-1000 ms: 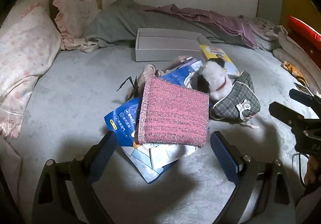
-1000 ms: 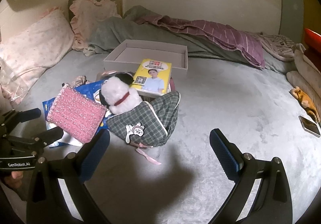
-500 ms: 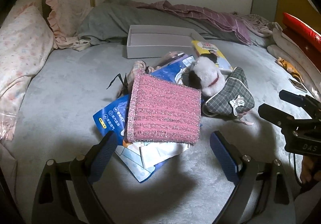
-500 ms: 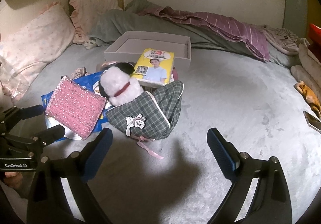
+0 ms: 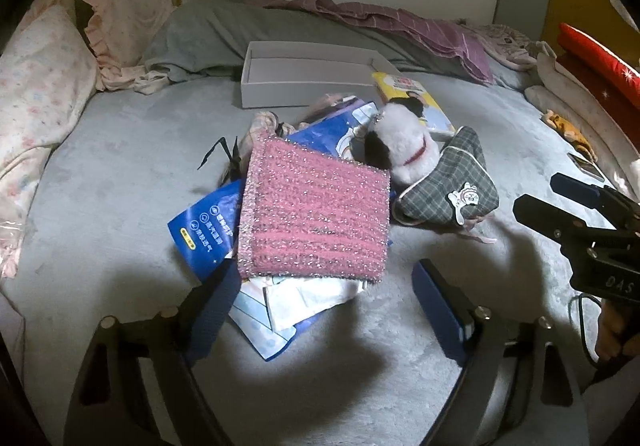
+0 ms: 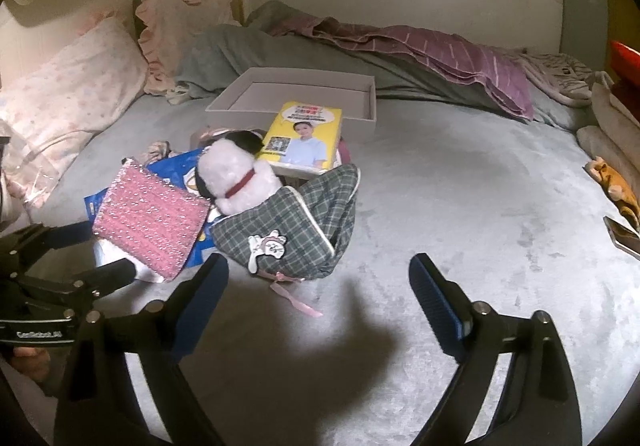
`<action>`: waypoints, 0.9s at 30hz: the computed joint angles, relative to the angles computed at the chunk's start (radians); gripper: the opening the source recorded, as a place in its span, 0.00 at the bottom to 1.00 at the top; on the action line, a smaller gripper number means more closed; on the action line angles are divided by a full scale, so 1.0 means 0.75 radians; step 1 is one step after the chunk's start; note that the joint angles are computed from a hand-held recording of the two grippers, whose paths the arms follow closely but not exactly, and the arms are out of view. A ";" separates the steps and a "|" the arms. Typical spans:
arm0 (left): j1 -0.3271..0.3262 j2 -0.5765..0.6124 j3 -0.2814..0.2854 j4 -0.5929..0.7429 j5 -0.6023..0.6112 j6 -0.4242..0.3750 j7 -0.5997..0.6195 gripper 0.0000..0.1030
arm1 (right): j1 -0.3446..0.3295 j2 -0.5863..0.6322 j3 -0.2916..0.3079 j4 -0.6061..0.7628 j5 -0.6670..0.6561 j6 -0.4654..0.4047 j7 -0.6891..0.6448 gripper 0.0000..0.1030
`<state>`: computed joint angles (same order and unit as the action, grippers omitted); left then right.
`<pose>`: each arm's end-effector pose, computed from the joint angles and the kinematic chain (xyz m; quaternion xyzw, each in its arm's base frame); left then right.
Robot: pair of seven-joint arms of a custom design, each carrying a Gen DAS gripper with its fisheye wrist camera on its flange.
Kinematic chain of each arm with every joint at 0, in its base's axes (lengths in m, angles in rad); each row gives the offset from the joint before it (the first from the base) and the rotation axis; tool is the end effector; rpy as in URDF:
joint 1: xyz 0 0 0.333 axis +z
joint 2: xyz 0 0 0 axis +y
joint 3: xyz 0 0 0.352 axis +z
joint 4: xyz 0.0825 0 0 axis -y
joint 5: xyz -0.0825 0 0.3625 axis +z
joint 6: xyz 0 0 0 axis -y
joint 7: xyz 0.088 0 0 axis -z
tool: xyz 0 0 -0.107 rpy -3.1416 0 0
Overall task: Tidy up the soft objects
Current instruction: 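Move the left tool toward the pink glittery sponge pad on the pile, then grasp the pink sponge pad with the left tool while the right tool grasps the green plaid pouch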
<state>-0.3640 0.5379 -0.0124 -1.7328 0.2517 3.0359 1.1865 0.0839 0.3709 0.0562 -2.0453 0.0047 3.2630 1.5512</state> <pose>0.6611 -0.2799 0.4047 -0.5769 0.7257 -0.3185 0.1978 0.6394 0.0856 0.4100 -0.6886 0.5973 -0.2658 0.3137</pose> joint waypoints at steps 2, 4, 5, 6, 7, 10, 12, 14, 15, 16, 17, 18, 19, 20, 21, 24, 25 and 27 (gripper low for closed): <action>-0.022 -0.003 0.028 -0.001 0.009 0.000 -0.019 0.83 | -0.045 0.003 0.050 0.004 0.000 -0.012 -0.009 0.84; -0.045 -0.002 0.059 0.000 0.025 0.000 -0.044 0.80 | -0.088 0.007 0.098 0.008 0.000 -0.022 -0.025 0.82; -0.056 -0.002 0.073 0.001 0.034 -0.003 -0.057 0.78 | -0.098 0.009 0.109 0.011 0.001 -0.027 -0.031 0.82; -0.062 -0.002 0.081 0.002 0.042 -0.004 -0.068 0.76 | -0.103 0.010 0.116 0.013 0.003 -0.031 -0.037 0.81; -0.063 -0.003 0.083 0.001 0.048 -0.004 -0.075 0.75 | -0.110 0.012 0.124 0.016 0.006 -0.036 -0.042 0.80; -0.061 -0.002 0.085 0.003 0.063 -0.008 -0.090 0.70 | -0.118 0.015 0.136 0.018 0.016 -0.045 -0.056 0.79; -0.058 -0.001 0.083 0.006 0.071 -0.010 -0.096 0.67 | -0.101 0.014 0.118 0.018 0.022 -0.047 -0.059 0.79; -0.039 0.000 0.061 0.007 0.070 -0.012 -0.086 0.65 | -0.097 0.014 0.114 0.019 0.028 -0.050 -0.062 0.79; -0.037 -0.001 0.057 0.007 0.070 -0.016 -0.085 0.62 | -0.104 0.015 0.121 0.019 0.031 -0.048 -0.066 0.79; -0.030 -0.002 0.049 0.007 0.069 -0.020 -0.080 0.61 | -0.112 0.016 0.130 0.020 0.034 -0.048 -0.070 0.79; -0.029 -0.003 0.048 0.004 0.070 -0.021 -0.080 0.61 | -0.117 0.018 0.137 0.021 0.037 -0.049 -0.074 0.79; -0.035 -0.004 0.055 0.003 0.074 -0.020 -0.086 0.61 | -0.131 0.020 0.153 0.024 0.038 -0.054 -0.081 0.79; -0.043 -0.006 0.066 0.000 0.080 -0.015 -0.095 0.61 | -0.133 0.021 0.155 0.027 0.039 -0.061 -0.087 0.79; -0.054 -0.007 0.081 -0.004 0.088 -0.009 -0.107 0.61 | -0.139 0.022 0.163 0.031 0.040 -0.070 -0.096 0.79; -0.065 -0.008 0.098 -0.006 0.098 -0.004 -0.119 0.61 | -0.150 0.023 0.175 0.033 0.044 -0.077 -0.106 0.79; -0.130 -0.007 0.185 0.003 0.156 -0.008 -0.178 0.61 | -0.221 0.033 0.250 0.047 0.077 -0.101 -0.148 0.79; -0.138 -0.009 0.198 0.007 0.172 -0.018 -0.191 0.61 | -0.267 0.040 0.298 0.055 0.101 -0.111 -0.163 0.79; -0.106 -0.020 0.169 0.007 0.186 -0.038 -0.182 0.61 | -0.335 0.056 0.367 0.079 0.158 -0.139 -0.185 0.79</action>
<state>-0.4433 0.5226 0.1141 -1.7278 0.3909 3.0070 1.0501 -0.1673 0.4130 0.3316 -1.9856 0.1229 3.1585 1.4121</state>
